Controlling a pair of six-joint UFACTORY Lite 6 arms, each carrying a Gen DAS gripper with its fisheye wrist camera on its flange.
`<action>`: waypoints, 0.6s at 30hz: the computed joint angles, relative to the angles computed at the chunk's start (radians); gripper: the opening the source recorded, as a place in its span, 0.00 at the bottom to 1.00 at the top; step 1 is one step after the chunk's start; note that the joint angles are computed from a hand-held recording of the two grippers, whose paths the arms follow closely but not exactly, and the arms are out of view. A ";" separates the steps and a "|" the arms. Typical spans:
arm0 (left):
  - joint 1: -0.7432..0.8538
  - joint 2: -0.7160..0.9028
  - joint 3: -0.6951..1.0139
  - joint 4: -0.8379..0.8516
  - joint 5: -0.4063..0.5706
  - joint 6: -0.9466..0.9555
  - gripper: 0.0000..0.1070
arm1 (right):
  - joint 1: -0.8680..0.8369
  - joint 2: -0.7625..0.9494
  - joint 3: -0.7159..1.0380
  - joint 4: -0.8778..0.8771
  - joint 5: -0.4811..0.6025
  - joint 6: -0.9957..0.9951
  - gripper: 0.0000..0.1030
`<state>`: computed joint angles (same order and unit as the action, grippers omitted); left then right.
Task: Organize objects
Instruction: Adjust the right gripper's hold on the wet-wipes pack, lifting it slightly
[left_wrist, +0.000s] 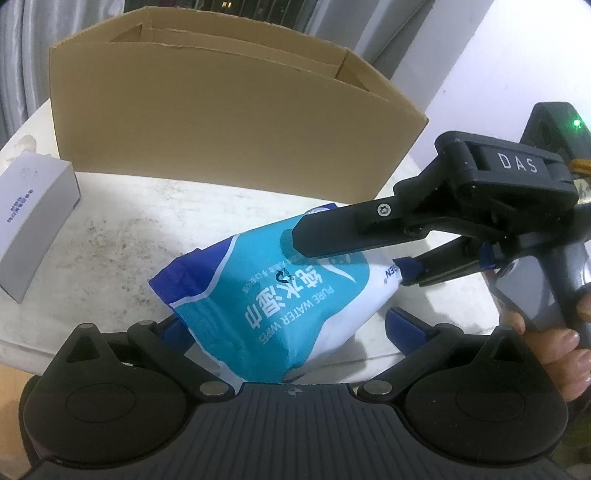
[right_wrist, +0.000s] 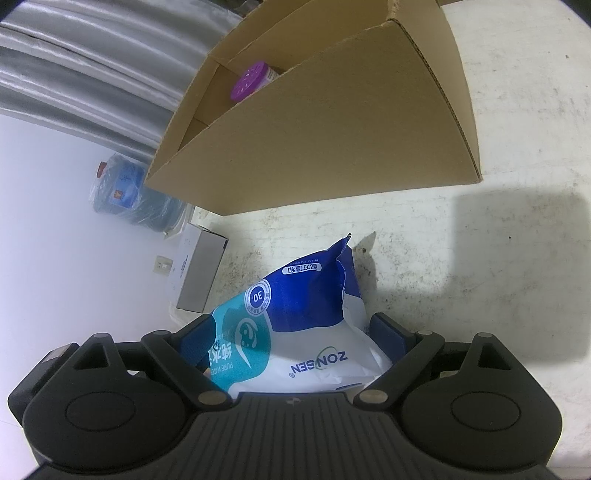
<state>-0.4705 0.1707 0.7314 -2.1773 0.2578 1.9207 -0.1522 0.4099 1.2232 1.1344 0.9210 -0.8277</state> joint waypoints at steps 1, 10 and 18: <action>-0.001 0.001 0.000 -0.008 -0.001 0.009 0.96 | 0.000 0.000 0.000 0.000 0.000 0.000 0.91; 0.014 0.021 0.002 -0.031 0.027 0.034 0.96 | 0.001 0.005 0.003 0.002 -0.001 -0.003 0.91; 0.024 0.036 -0.008 -0.093 0.063 0.107 0.96 | 0.002 0.009 0.007 0.001 -0.001 -0.002 0.91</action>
<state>-0.4469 0.2062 0.7230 -2.2706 0.3205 2.0274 -0.1500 0.4187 1.2301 1.1357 0.9199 -0.8297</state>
